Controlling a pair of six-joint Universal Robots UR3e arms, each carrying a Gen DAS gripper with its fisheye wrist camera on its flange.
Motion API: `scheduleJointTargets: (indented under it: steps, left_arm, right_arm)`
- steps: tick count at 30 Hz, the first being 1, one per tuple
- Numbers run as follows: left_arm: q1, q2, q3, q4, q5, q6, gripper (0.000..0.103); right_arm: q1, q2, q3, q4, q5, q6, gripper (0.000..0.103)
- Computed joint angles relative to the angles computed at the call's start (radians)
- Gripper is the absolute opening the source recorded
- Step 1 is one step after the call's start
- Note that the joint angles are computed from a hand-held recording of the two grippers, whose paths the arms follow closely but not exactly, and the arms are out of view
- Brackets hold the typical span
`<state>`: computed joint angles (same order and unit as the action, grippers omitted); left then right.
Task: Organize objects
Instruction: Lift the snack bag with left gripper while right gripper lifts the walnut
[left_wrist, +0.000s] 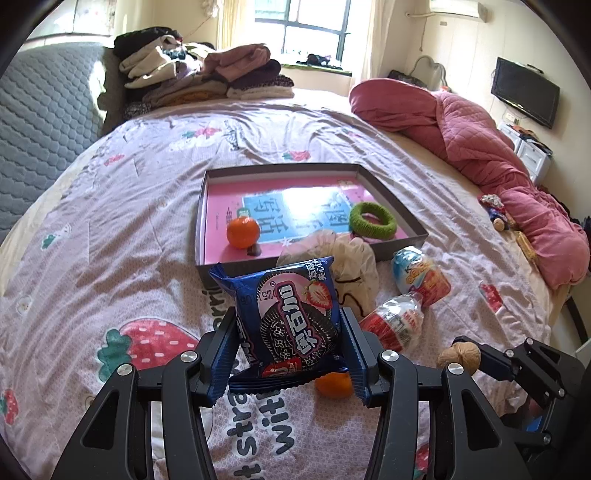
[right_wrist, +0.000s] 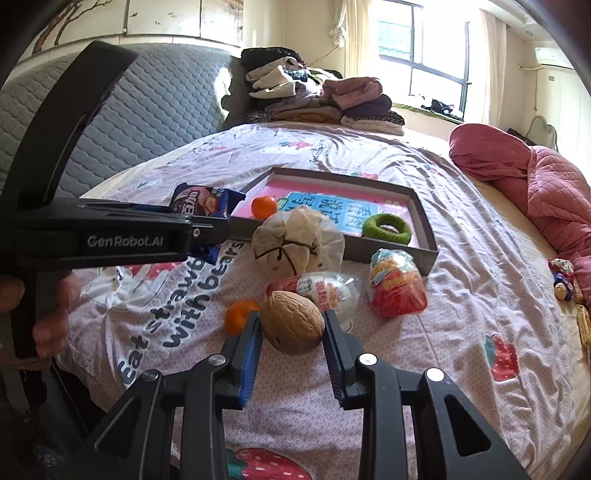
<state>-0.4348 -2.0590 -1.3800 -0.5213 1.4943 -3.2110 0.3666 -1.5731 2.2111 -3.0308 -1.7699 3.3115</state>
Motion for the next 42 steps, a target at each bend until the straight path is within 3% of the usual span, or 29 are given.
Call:
scheduleJointTargets:
  steps: [20,42]
  left_arm:
    - [-0.034,0.03,0.009,0.04,0.018,0.004,0.054]
    - [-0.066,-0.012,0.104,0.035,0.057,0.01,0.054]
  right_arm:
    - [-0.044,-0.105,-0.045,0.053,-0.043,-0.006,0.033]
    - [-0.075,-0.088,-0.117,0.046,-0.046,-0.049,0.033]
